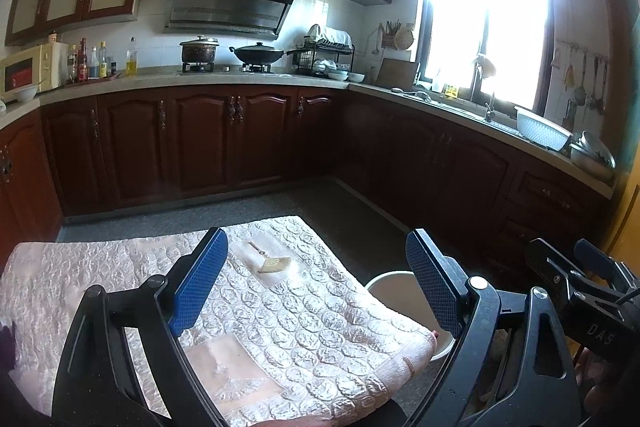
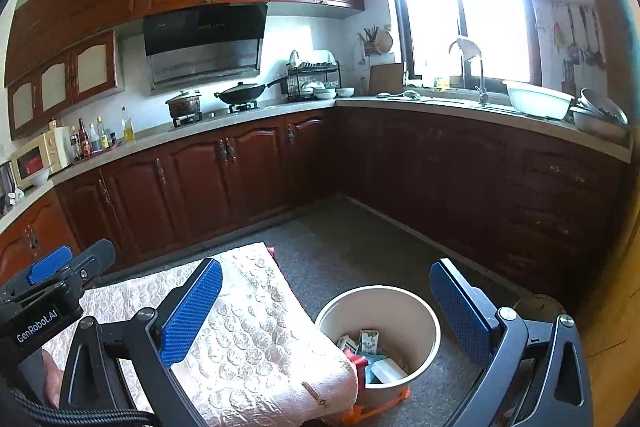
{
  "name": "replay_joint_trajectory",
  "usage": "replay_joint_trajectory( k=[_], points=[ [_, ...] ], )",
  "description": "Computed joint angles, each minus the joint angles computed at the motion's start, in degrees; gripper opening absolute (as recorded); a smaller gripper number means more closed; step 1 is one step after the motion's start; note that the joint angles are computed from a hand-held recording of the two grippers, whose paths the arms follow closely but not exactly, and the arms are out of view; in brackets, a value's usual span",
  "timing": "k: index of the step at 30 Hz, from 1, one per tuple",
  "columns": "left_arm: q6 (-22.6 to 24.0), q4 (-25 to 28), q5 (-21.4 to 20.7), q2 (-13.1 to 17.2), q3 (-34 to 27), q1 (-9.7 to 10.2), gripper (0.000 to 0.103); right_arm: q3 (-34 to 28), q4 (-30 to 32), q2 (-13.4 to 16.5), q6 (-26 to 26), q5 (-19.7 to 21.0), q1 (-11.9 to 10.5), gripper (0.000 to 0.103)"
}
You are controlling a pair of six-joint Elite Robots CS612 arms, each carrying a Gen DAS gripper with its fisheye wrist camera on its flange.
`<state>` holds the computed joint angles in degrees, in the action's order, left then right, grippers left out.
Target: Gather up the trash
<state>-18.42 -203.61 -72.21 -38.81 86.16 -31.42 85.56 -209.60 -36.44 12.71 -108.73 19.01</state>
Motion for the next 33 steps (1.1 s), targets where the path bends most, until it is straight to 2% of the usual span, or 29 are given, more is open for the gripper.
replay_joint_trajectory(
  k=[33],
  points=[
    [0.53, 0.76, 2.1, 0.15, -0.11, -0.56, 0.091, -0.24, 1.59, -0.19, 0.0, 1.3, -0.31, 0.103]
  ],
)
